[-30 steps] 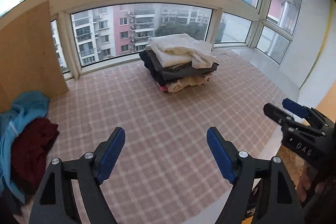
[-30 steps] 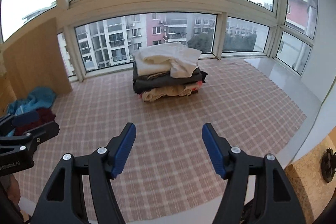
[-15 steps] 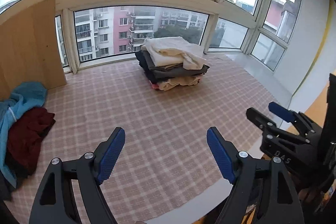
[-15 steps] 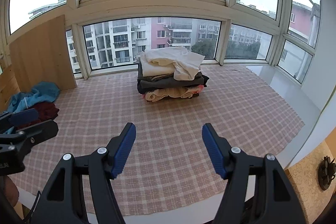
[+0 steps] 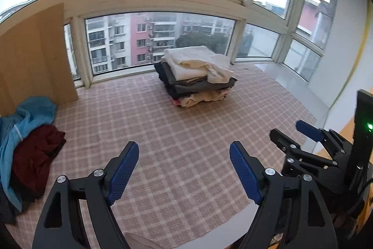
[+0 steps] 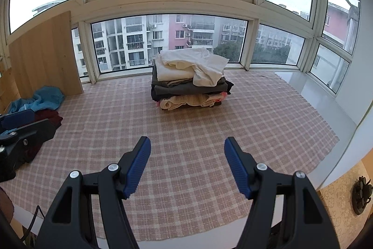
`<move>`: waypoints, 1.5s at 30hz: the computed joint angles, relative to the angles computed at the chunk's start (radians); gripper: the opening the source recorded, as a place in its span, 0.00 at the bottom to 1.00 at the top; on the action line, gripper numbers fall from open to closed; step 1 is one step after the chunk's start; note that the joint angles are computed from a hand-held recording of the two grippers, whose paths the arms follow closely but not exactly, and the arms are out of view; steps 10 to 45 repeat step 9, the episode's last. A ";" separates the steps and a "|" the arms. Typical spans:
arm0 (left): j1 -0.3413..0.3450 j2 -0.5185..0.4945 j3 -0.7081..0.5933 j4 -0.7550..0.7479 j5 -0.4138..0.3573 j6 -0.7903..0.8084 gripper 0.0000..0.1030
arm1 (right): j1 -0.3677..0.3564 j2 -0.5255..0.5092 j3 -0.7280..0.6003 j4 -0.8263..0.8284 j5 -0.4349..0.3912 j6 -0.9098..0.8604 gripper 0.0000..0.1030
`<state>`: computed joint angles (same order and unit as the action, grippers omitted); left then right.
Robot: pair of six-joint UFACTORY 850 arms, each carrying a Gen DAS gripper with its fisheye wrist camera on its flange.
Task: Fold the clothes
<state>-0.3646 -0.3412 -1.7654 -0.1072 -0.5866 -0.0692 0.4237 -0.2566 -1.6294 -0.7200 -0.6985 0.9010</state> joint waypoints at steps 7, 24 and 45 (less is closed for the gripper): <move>0.013 -0.018 -0.018 -0.025 -0.015 0.016 0.77 | -0.002 -0.012 -0.014 0.006 -0.005 -0.005 0.63; 0.014 -0.018 -0.017 -0.029 -0.013 0.024 0.77 | -0.001 -0.014 -0.017 0.005 -0.010 -0.003 0.63; 0.014 -0.018 -0.017 -0.029 -0.013 0.024 0.77 | -0.001 -0.014 -0.017 0.005 -0.010 -0.003 0.63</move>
